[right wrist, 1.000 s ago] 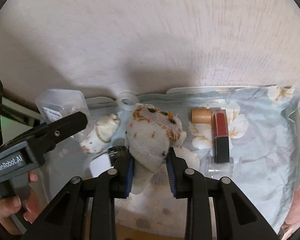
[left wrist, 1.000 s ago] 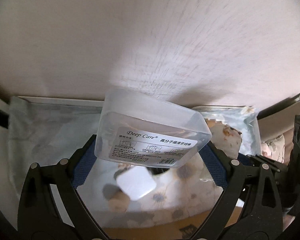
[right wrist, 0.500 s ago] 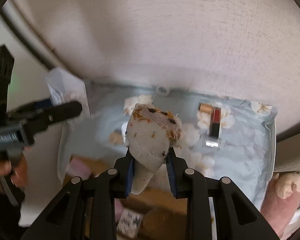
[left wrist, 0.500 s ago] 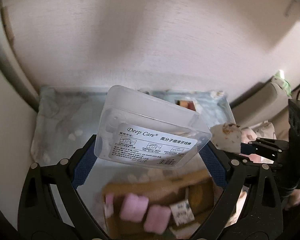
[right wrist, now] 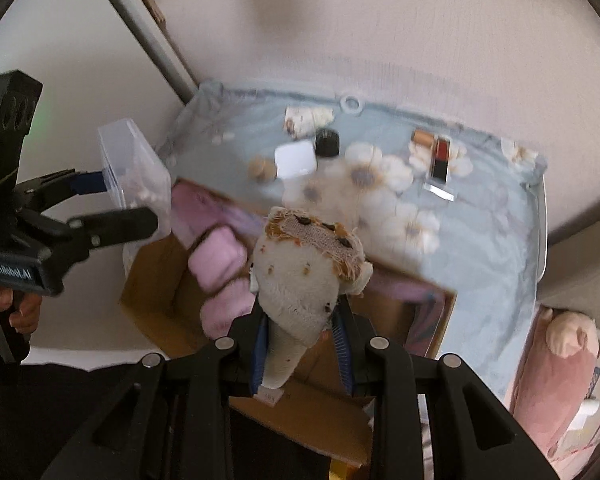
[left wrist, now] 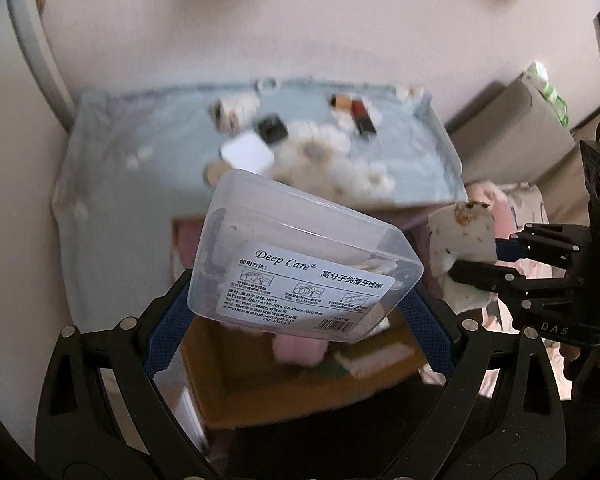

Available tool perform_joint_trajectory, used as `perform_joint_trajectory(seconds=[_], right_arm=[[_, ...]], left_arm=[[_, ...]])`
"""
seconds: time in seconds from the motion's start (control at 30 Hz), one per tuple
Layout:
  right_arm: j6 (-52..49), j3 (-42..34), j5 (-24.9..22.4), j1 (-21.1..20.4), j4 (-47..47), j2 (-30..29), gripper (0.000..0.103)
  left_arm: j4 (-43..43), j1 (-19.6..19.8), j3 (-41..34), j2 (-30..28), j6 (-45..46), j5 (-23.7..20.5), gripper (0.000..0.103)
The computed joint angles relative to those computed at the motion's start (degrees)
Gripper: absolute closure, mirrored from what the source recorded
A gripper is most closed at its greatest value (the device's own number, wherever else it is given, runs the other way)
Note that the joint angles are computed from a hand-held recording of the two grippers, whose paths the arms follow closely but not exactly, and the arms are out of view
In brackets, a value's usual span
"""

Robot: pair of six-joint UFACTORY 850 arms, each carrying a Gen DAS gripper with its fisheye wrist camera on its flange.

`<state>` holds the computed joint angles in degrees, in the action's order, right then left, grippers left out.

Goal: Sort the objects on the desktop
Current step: 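Carry the clear box and white cloth item into the cardboard box and release both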

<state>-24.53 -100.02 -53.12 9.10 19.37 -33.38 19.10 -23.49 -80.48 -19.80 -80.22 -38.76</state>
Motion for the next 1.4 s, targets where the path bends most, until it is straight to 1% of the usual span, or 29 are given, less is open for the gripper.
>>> perform_joint_trajectory(seconds=[0.17,0.23,0.33,0.53,0.77,0.87,0.9,0.93,0.97,1.0,1.03,1.07,1.23,1.4], right_arm=[[0.4,5.3,0.9,0.0,-0.8,1.8,0.076],[1.3,7.4,1.9,0.4,-3.0,2.4,0.076],[1.3,9.2,2.3,0.3,-3.0,2.8,0.076],[1.7,11.1,3.4,-0.5,-2.9,3.3,0.076],[2.1,11.5,4.0,-0.6,-3.7,3.5,0.076],[3.1,11.3,3.8,-0.5,-4.6,3.4,0.076],[3.5,11.2,3.8,-0.4,-5.0,3.3,0.073],[4.1,10.6,3.0,-0.2,-6.1,2.7,0.069],[4.9,9.9,2.1,0.0,-7.2,2.1,0.054],[5.6,9.5,1.5,0.1,-8.3,1.7,0.038],[6.1,9.2,1.1,0.3,-9.4,1.4,0.031],[5.9,9.2,1.3,0.3,-9.7,1.5,0.028],[2.8,9.4,2.6,-1.0,-4.8,2.2,0.028],[4.0,9.3,3.1,-1.1,-4.5,2.2,0.028]], left_arm=[[-2.4,-1.4,0.8,-1.4,0.1,1.1,0.007],[-3.6,-1.7,0.4,-2.4,1.2,0.5,0.007],[-5.2,-1.9,0.2,-3.5,2.7,0.3,0.007],[-8.0,-1.9,0.0,-4.6,4.7,0.0,0.007],[-8.7,-1.8,-0.9,-5.2,6.5,-0.8,0.007],[-11.3,-1.3,-1.5,-5.8,8.9,-1.3,0.007],[-12.4,-1.1,-1.7,-6.1,9.7,-1.8,0.006],[-14.0,-0.8,-2.0,-6.5,10.9,-2.5,0.003],[-14.8,-0.6,-2.1,-6.6,11.8,-2.7,0.000],[-15.0,-0.5,-2.0,-6.4,12.3,-2.4,0.000],[-14.8,-0.5,-1.9,-6.3,12.3,-2.2,0.000],[-14.3,-0.5,-2.0,-6.2,12.0,-2.3,0.000],[-14.3,-0.5,-2.7,-6.5,12.4,-2.5,0.000],[-14.2,-0.3,-3.3,-6.5,13.4,-2.8,0.000]])
